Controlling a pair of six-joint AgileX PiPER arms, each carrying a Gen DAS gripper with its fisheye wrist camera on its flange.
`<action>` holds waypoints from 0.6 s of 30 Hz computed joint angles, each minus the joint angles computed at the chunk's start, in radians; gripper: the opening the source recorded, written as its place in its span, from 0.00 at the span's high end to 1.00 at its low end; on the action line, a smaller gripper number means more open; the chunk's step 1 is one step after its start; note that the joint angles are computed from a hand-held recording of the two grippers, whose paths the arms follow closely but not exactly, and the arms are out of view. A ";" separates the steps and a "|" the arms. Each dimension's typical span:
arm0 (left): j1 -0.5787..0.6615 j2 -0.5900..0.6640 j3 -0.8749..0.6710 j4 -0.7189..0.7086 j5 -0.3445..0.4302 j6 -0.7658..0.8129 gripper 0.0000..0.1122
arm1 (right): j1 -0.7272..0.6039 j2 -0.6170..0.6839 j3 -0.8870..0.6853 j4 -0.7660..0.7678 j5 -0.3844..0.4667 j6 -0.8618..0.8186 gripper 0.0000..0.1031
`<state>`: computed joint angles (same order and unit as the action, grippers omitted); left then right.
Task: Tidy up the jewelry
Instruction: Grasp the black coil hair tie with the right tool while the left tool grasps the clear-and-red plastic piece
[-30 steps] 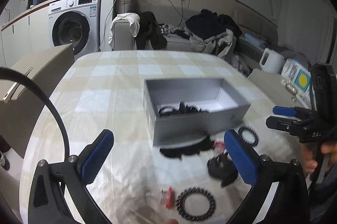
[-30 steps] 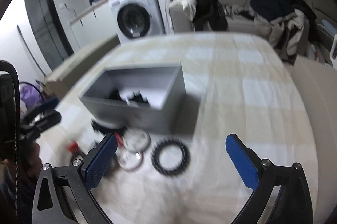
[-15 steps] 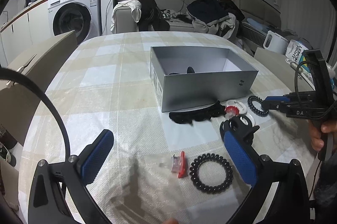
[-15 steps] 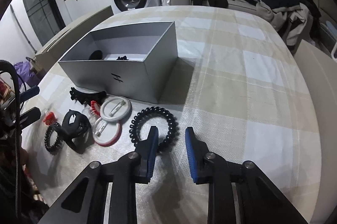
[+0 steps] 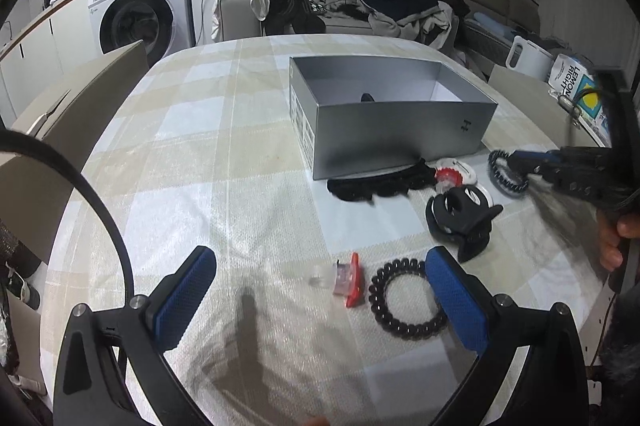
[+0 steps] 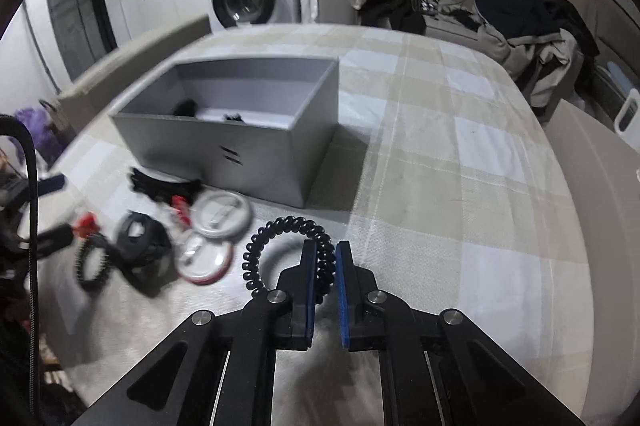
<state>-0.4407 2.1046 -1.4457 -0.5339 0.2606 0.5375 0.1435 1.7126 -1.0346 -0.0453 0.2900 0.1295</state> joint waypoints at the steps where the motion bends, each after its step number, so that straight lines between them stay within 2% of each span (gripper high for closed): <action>1: 0.001 -0.002 0.003 -0.009 0.002 0.009 0.10 | -0.009 -0.031 0.032 0.087 -0.029 -0.087 0.92; 3: 0.008 -0.009 0.020 -0.072 -0.002 0.069 0.11 | -0.017 -0.061 0.058 0.201 -0.043 -0.197 0.92; 5: 0.014 -0.006 0.018 -0.088 0.013 0.084 0.19 | -0.022 -0.086 0.082 0.286 -0.060 -0.276 0.92; 7: 0.017 0.004 0.004 -0.063 0.031 0.056 0.31 | -0.024 -0.101 0.100 0.366 -0.073 -0.352 0.92; 8: 0.020 0.011 -0.010 -0.056 0.045 0.046 0.33 | -0.026 -0.105 0.104 0.395 -0.075 -0.380 0.92; 10: 0.025 0.018 -0.024 -0.068 0.065 0.050 0.44 | -0.026 -0.107 0.112 0.420 -0.086 -0.403 0.92; 14: 0.033 0.020 -0.027 -0.108 0.085 0.086 0.46 | -0.032 -0.102 0.116 0.535 -0.091 -0.512 0.92; 17: 0.031 0.026 -0.039 -0.080 0.093 0.057 0.47 | -0.030 -0.101 0.118 0.575 -0.095 -0.553 0.92; 18: 0.032 0.029 -0.044 -0.076 0.101 0.052 0.51 | -0.030 -0.104 0.122 0.588 -0.094 -0.567 0.92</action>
<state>-0.4084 2.1341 -1.4894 -0.6097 0.3614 0.5891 0.1130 1.6082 -0.9126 0.5426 0.1958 -0.4371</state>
